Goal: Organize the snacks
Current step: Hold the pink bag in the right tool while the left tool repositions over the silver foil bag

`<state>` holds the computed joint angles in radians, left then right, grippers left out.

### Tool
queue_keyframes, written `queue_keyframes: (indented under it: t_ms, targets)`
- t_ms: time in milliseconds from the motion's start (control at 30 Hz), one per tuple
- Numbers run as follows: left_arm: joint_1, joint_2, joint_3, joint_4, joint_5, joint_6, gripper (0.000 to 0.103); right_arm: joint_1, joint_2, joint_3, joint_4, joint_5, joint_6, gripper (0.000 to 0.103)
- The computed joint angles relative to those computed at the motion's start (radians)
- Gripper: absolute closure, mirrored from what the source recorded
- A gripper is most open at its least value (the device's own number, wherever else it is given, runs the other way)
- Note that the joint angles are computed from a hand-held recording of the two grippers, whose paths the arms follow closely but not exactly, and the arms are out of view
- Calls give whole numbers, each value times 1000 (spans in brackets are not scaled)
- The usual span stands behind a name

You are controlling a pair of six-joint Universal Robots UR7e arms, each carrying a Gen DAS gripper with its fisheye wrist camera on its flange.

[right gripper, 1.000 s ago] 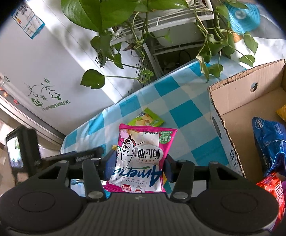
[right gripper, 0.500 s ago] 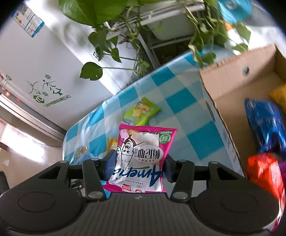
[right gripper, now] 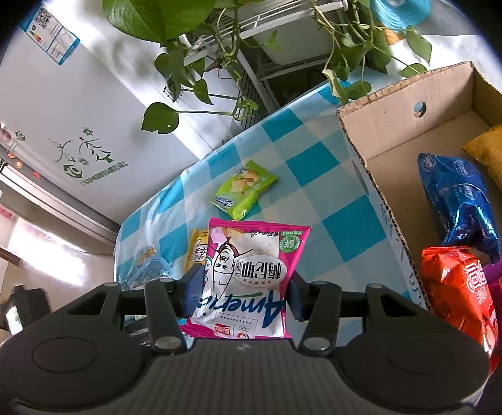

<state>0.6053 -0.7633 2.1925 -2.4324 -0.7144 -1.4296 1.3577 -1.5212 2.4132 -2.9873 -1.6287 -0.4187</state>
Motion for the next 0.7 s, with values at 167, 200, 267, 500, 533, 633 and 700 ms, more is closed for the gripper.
queue_keyframes:
  t_ms: [167,200,267,500,533,633,700]
  targets:
    - [0,40,-49,88,5,-57,0,5,12,-2,9,-9,-3,47]
    - [-3,43,-51,92,8,-76,0,6,15,-4,13,-10,-5,47]
    - [-4,48,-55,105,15,-105,0,8,21,-5,13,-16,-7,47]
    - [1,42,-57,107,12,-96,0,15,28,-5,13,-22,-7,47]
    - [-2,43,-50,94,15,-87,0,16,29,-5,14,-23,-8,47]
    - [-22,50,-32,69,38,-70,8,18,34,-8,18,-30,-9,47]
    - [-39,54,-25,50,53,-41,20,20,38,-9,17,-37,-8,47]
